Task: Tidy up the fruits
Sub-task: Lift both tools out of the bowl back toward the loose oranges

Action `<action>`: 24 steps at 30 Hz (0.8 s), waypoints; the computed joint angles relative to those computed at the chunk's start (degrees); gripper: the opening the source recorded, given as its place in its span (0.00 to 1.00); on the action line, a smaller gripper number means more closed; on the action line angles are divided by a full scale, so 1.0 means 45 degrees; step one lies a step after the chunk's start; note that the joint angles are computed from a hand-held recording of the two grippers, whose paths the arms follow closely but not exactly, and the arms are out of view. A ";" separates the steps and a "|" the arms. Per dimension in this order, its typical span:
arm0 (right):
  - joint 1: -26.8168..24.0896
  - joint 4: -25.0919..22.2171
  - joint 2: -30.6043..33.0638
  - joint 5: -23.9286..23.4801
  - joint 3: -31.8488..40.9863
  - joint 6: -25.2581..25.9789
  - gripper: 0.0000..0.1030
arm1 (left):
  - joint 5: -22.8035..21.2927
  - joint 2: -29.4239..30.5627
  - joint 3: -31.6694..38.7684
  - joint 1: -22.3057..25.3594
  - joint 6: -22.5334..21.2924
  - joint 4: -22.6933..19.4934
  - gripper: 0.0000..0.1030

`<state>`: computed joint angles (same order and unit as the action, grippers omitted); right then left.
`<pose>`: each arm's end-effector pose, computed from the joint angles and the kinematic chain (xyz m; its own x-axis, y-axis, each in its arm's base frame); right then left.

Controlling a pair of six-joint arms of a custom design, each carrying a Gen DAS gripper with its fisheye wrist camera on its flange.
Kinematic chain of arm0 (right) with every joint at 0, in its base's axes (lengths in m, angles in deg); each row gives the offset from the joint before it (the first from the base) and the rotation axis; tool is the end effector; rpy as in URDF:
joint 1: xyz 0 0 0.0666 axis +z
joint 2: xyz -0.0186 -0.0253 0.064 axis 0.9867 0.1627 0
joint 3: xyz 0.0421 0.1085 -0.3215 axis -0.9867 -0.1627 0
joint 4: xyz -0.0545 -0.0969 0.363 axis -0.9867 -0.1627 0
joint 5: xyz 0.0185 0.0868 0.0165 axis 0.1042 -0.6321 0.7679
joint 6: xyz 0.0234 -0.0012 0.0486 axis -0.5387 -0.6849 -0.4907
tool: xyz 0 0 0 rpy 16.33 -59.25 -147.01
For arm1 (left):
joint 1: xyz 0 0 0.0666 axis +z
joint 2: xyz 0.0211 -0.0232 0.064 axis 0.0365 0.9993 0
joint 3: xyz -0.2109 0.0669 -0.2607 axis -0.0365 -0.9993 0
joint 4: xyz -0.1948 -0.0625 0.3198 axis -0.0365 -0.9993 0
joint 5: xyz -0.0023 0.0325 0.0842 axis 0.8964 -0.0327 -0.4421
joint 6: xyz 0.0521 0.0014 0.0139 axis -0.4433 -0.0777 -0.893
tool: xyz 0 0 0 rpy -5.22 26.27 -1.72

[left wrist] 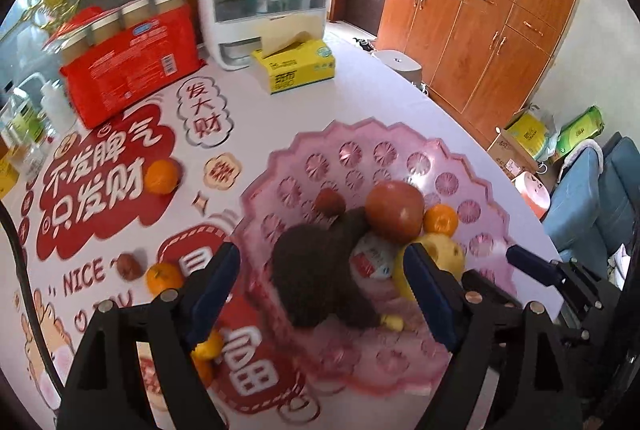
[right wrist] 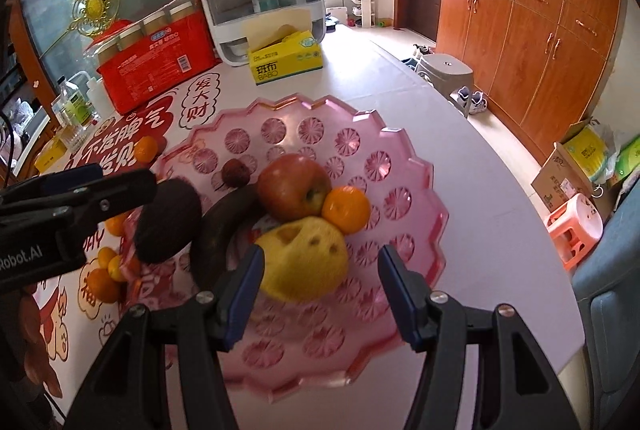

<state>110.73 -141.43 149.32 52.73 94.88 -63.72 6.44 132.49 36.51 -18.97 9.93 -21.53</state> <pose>0.3078 0.1688 0.5088 -0.8098 0.0252 -0.5861 -0.0295 0.9961 0.0836 0.3509 -0.1364 0.5335 -0.8036 0.1309 -0.5806 0.2389 0.9644 -0.1132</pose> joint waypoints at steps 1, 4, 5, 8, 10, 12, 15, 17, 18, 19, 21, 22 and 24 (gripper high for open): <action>0.0179 -0.0073 -0.0085 0.0123 -0.0003 -0.0102 0.58 | 0.0151 -0.0304 -0.0234 0.0163 -0.0079 -0.0033 0.80; 0.0809 -0.0364 -0.0254 0.0453 0.0055 -0.0490 0.58 | 0.0611 -0.1260 -0.0938 0.0739 -0.0410 -0.0109 0.80; 0.0953 -0.0425 -0.0280 0.0463 0.0083 -0.0572 0.58 | 0.0635 -0.1599 -0.1149 0.0969 -0.0553 -0.0195 0.80; 0.1635 -0.0741 -0.0208 0.0714 0.0262 -0.0860 0.58 | 0.0664 -0.2341 -0.1478 0.1716 -0.1013 -0.0654 0.80; 0.2086 -0.0895 -0.0063 0.0889 0.0459 -0.1047 0.58 | 0.0786 -0.2554 -0.1431 0.2288 -0.1295 -0.1062 0.80; 0.2573 -0.0990 0.0123 0.0935 0.0735 -0.1232 0.58 | 0.0998 -0.2597 -0.1175 0.2990 -0.1767 -0.1654 0.80; 0.3221 -0.1069 0.0468 0.1063 0.1249 -0.1277 0.58 | 0.1347 -0.2646 -0.0707 0.4219 -0.2780 -0.2349 0.80; 0.3690 -0.1131 0.0814 0.1237 0.1775 -0.1203 0.58 | 0.1659 -0.2530 -0.0335 0.4954 -0.3411 -0.2683 0.80; 0.3922 -0.1163 0.1033 0.1319 0.2124 -0.1124 0.58 | 0.1925 -0.2369 0.0002 0.5438 -0.3898 -0.2965 0.80; 0.4120 -0.1180 0.1231 0.1404 0.2470 -0.1034 0.58 | 0.2077 -0.2190 0.0340 0.5824 -0.4304 -0.3180 0.80; 0.4431 -0.1234 0.1609 0.1580 0.3114 -0.0887 0.58 | 0.2187 -0.1830 0.1008 0.6553 -0.5145 -0.3440 0.80; 0.4581 -0.1275 0.1847 0.1661 0.3508 -0.0792 0.58 | 0.2086 -0.1581 0.1406 0.6835 -0.5517 -0.3474 0.80; 0.4848 -0.1444 0.2403 0.1835 0.4451 -0.0545 0.58 | 0.2045 -0.0933 0.2412 0.7440 -0.6437 -0.3636 0.80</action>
